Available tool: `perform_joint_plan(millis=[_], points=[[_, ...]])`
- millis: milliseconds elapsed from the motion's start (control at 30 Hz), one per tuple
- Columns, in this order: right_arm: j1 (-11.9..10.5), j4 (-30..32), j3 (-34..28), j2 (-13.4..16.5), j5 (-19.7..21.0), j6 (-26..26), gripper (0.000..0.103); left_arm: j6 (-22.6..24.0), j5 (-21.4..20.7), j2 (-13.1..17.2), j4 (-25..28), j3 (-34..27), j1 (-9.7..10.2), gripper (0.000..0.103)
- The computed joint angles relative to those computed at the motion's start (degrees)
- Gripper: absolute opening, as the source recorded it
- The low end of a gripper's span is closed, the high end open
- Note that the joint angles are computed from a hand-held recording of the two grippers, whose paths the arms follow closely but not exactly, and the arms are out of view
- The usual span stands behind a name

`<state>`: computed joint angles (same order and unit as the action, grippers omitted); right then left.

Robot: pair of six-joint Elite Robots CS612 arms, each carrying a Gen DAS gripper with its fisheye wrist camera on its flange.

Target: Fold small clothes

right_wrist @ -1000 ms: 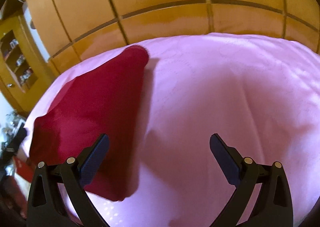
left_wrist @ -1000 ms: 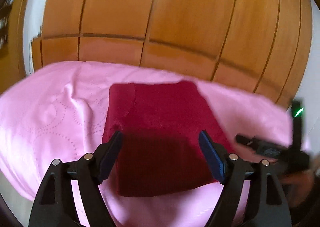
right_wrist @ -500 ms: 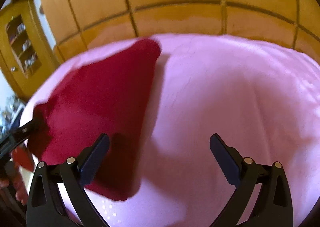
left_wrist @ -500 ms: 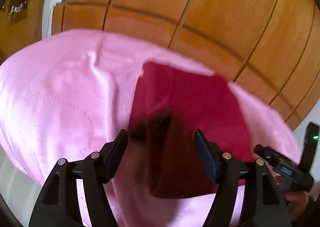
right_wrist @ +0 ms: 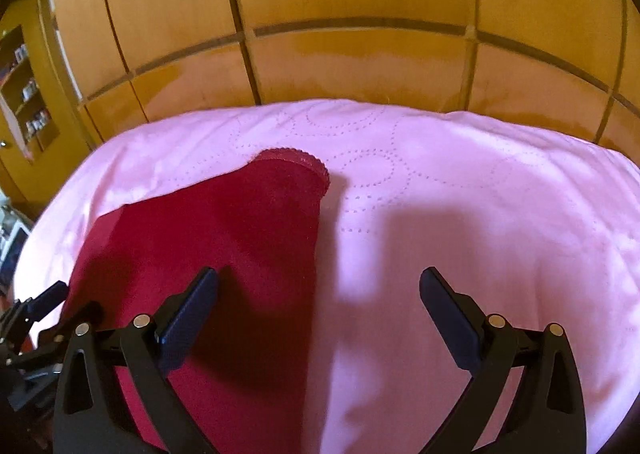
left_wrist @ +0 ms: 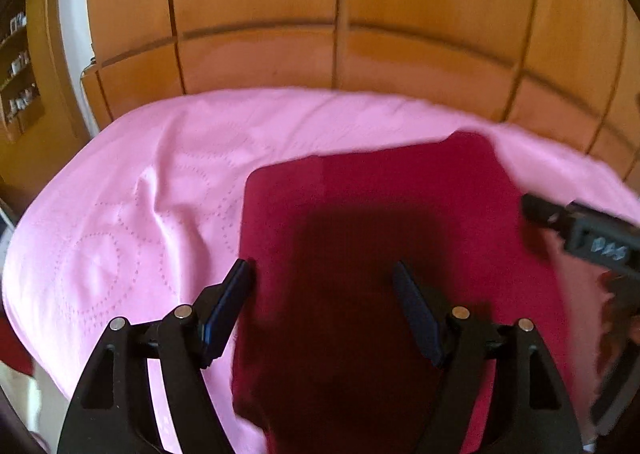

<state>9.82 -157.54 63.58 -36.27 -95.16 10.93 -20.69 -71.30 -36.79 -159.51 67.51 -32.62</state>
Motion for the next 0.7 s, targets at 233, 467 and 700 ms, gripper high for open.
perform_joint_plan(millis=[233, 467, 700], points=[[0.4, 0.6, -1.8, 3.0, -4.5, 1.2, 0.099, -4.0, -7.7, 2.7, -0.1, -2.1, 2.07, 0.087], [-0.4, -3.4, -0.1, 2.9, -0.4, 2.9, 0.099, -6.1, -12.4, 3.2, -3.8, -1.2, 3.04, 0.089], [-0.9, -5.0, 0.7, 2.7, 2.8, 4.5, 0.100, -10.6, -12.8, 1.8, -6.2, 1.6, 2.99, 0.094]])
